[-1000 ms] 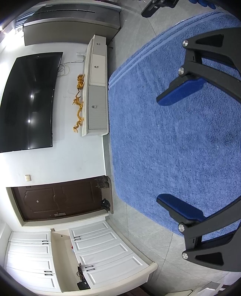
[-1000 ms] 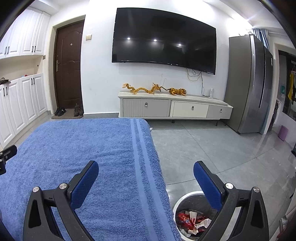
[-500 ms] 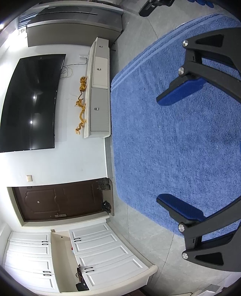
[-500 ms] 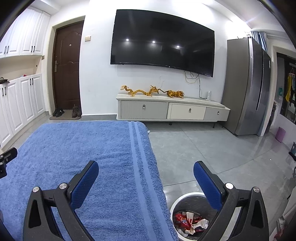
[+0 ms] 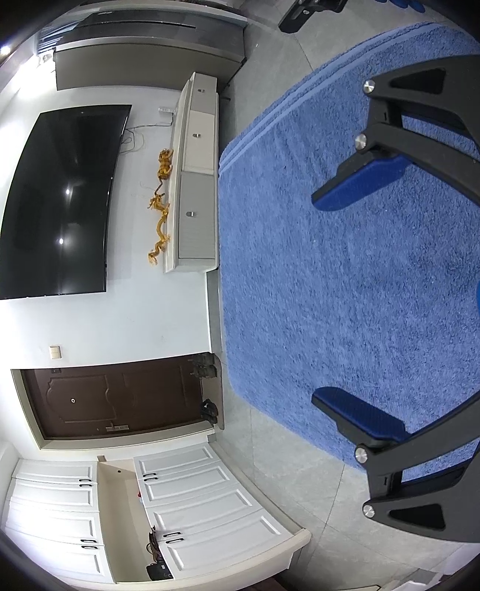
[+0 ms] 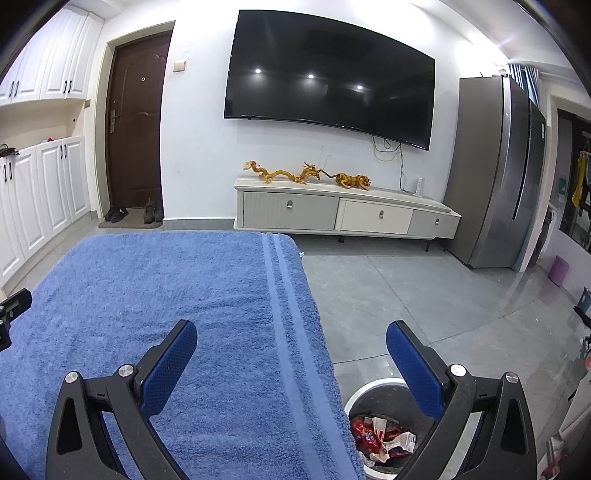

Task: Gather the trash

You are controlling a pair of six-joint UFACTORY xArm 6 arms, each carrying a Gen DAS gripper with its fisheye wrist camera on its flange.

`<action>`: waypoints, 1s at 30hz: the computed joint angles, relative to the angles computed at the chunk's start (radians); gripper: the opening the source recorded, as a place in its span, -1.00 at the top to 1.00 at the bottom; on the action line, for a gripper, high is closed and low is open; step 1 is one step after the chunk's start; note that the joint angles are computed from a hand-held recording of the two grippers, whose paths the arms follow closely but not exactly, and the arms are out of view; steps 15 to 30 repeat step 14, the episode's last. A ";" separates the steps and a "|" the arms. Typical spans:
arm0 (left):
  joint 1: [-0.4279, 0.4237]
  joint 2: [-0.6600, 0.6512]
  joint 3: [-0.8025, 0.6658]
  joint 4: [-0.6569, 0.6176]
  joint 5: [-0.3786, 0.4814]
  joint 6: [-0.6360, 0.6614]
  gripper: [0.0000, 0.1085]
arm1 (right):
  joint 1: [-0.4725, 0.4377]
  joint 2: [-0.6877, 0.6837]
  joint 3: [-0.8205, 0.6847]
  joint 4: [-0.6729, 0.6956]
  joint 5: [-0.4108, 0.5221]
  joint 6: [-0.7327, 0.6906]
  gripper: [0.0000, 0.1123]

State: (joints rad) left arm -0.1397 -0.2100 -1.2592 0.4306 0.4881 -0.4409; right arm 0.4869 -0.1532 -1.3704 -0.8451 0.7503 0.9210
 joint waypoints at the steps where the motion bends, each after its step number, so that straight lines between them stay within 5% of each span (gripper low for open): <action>1: 0.001 0.001 0.001 -0.002 -0.001 0.003 -0.77 | -0.001 0.004 -0.003 0.002 -0.002 -0.002 -0.83; 30: -0.007 0.048 -0.029 0.023 0.011 -0.006 -0.77 | -0.019 0.056 -0.020 0.048 -0.043 -0.038 -0.83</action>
